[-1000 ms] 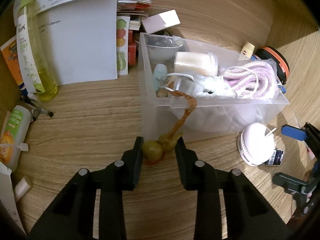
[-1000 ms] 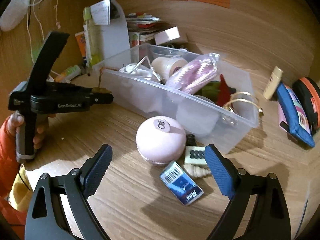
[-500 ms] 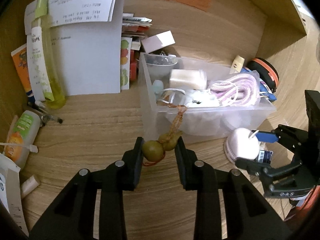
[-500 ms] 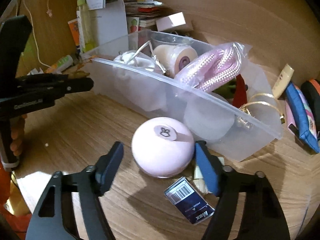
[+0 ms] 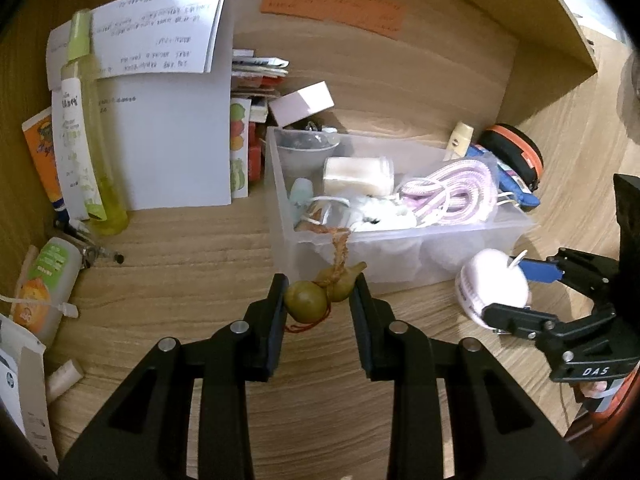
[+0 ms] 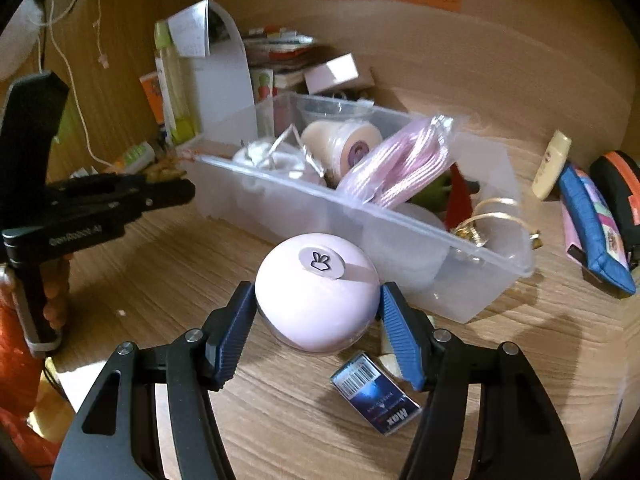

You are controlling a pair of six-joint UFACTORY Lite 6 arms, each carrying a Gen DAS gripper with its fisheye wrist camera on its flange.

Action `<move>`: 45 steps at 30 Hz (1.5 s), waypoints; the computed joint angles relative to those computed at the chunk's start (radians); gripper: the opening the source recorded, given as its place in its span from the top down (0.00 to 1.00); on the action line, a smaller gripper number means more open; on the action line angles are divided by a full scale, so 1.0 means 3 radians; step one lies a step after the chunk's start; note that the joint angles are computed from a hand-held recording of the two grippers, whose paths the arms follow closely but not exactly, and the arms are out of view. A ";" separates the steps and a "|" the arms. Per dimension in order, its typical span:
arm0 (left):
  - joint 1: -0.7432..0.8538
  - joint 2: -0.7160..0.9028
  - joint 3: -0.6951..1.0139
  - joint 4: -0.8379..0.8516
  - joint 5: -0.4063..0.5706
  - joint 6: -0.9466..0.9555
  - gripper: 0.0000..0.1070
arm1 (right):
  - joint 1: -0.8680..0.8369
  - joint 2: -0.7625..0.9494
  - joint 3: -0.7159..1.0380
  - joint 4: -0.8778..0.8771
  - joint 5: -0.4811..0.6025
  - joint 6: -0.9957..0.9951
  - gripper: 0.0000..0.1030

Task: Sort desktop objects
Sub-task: 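Grasp the yellow gourd pendant with left gripper while right gripper grasps the pink round container, then lower the gourd pendant and pink container into the box and open both grippers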

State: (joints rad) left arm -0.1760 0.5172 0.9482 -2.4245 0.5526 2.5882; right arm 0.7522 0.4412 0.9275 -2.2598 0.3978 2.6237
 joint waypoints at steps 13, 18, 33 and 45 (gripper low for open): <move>-0.0014 -0.0224 0.0055 0.0367 -0.0058 -0.0404 0.76 | -0.0135 -0.0786 -0.0536 0.0009 0.0131 0.0017 0.42; -0.0106 -0.0262 0.0119 0.0340 -0.0142 -0.0322 0.82 | -0.0228 -0.0953 -0.0631 -0.0040 0.0135 0.0053 0.42; -0.0093 0.0097 0.0587 0.0369 -0.0172 -0.0468 0.82 | -0.0615 -0.0621 -0.0224 -0.0080 0.0034 -0.0073 0.42; -0.0209 0.0234 0.0679 0.0003 -0.0369 -0.0097 0.81 | -0.0718 -0.0088 0.0234 -0.0029 -0.0085 -0.0181 0.42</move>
State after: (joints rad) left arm -0.2387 0.5872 1.1519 -2.4235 0.4418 2.5592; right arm 0.5367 0.4147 0.9976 -2.2686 0.3724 2.5693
